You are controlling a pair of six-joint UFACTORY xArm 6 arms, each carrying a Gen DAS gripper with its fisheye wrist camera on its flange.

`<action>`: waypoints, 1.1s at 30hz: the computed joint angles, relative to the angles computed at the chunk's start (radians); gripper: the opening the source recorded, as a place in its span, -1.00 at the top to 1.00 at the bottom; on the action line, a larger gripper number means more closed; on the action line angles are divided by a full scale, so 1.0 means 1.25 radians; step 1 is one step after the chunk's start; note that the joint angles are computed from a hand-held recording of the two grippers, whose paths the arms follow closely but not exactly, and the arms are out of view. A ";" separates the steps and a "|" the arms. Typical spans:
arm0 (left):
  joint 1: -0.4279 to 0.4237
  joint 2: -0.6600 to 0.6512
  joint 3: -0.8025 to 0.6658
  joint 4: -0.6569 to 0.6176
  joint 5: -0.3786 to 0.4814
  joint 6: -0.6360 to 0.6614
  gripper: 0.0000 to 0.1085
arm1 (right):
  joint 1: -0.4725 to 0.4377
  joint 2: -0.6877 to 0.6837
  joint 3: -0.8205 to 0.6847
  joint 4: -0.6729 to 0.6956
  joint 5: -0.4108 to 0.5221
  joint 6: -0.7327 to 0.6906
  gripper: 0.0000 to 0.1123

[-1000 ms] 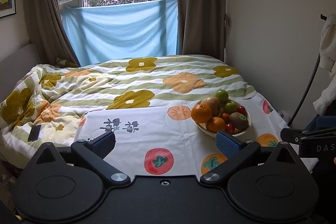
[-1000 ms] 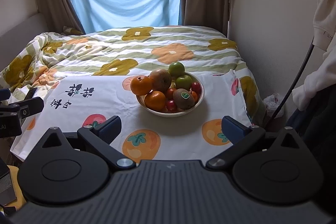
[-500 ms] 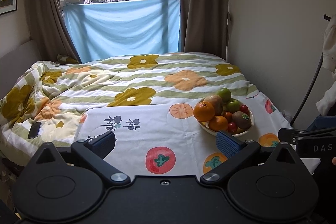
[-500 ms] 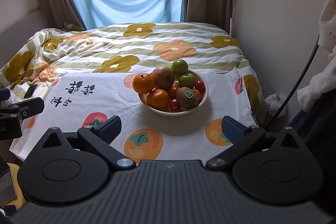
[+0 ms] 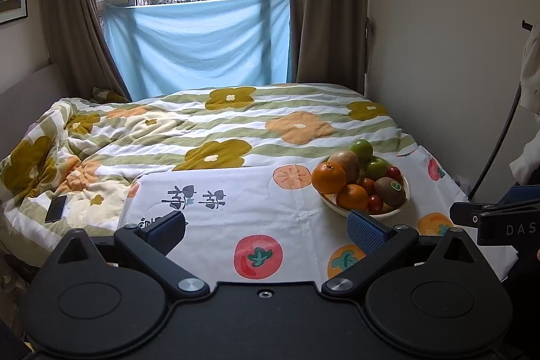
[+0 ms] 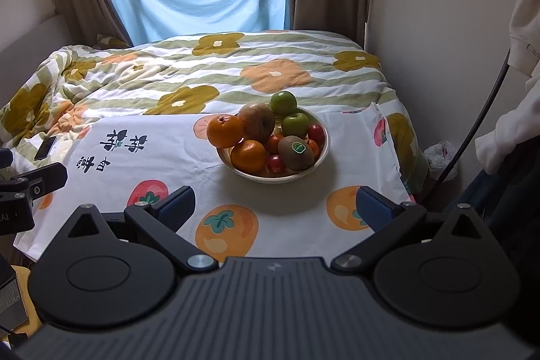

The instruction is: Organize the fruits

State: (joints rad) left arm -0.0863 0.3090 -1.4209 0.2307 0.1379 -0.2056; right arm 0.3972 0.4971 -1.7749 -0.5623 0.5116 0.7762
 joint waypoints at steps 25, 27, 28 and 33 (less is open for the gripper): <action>0.003 0.000 0.004 0.006 -0.004 -0.003 -0.90 | 0.002 0.012 -0.015 0.018 0.008 -0.017 -0.83; 0.003 0.000 0.005 0.003 -0.005 -0.002 -0.90 | 0.003 0.011 -0.015 0.019 0.008 -0.017 -0.83; 0.003 0.000 0.006 0.000 -0.006 0.000 -0.90 | 0.002 0.014 -0.018 0.020 0.008 -0.018 -0.83; 0.004 0.001 0.003 0.005 -0.006 -0.006 -0.90 | 0.003 0.014 -0.018 0.019 0.008 -0.016 -0.83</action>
State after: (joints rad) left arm -0.0812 0.3105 -1.4167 0.2374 0.1300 -0.2126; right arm 0.4005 0.5141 -1.7970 -0.5389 0.5220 0.7565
